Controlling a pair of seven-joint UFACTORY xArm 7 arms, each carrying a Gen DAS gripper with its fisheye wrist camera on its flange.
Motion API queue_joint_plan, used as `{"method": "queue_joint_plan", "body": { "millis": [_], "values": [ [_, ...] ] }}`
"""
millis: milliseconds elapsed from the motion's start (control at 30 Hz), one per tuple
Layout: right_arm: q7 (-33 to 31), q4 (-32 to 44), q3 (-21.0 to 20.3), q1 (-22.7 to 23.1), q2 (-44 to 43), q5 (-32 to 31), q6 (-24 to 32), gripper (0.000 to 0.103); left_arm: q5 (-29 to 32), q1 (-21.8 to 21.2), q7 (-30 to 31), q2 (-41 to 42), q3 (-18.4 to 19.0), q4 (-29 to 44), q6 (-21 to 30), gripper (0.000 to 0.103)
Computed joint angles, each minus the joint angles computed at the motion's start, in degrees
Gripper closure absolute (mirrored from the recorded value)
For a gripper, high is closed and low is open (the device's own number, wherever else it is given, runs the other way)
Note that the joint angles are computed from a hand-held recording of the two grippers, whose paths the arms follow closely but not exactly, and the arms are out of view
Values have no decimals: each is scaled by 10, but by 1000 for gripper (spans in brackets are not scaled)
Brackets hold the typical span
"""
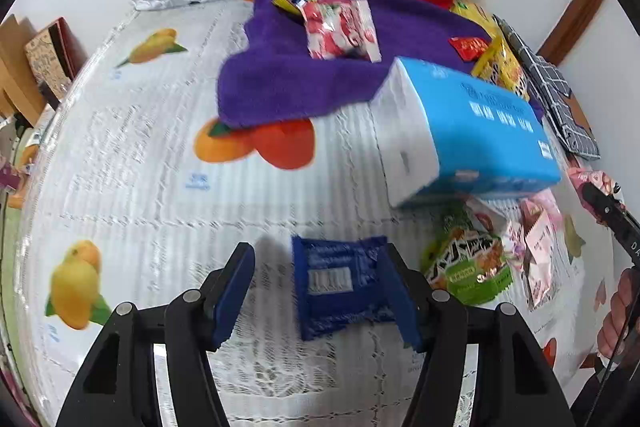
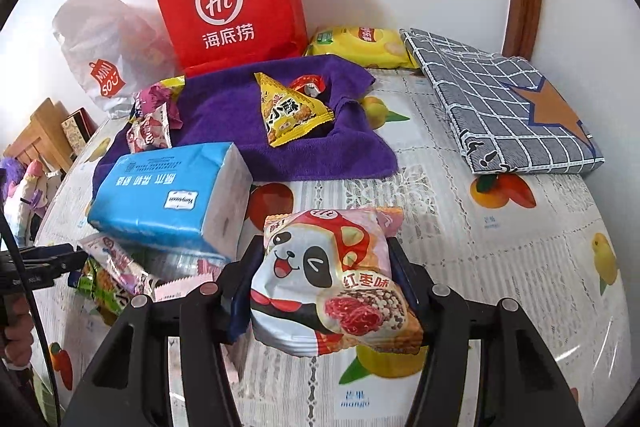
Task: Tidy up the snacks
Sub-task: 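Grasp the small blue packet with the left gripper, then carry the blue packet with the left gripper while the right carries the panda bag toward the towel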
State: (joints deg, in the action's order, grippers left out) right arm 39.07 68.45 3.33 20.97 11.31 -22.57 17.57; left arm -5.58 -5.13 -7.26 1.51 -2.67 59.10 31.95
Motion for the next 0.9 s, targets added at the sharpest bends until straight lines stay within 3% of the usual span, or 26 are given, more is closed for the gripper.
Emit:
{"method": "queue_joint_plan", "body": {
  "millis": [67,267,300,333,367,467,600,900],
  "values": [
    [5,-4,-2,2,-5,-7,2,46,-9,-2,9,2,-2,-2,0,42],
    [15,-3,0,5,-14,-23,8,46,87,-15,-43,-1,-6,-16,-16,42],
    [17,-2,1,4,-14,-25,10,46,93,-16,-45,-2,-6,-19,-19,44],
    [19,-1,1,5,-14,-28,11,46,97,-16,-46,-4,-6,-22,-25,53],
    [21,0,2,5,-14,-30,13,46,92,-15,-43,-5,-5,-23,-27,53],
    [23,4,5,6,-13,-32,17,46,28,-10,13,-6,-4,-23,-33,61],
    [25,10,7,10,-12,-39,25,46,-55,-1,76,-15,1,-28,-35,61],
    [43,24,9,20,-12,-58,34,46,-120,5,124,-40,10,-31,-51,61]
  ]
}}
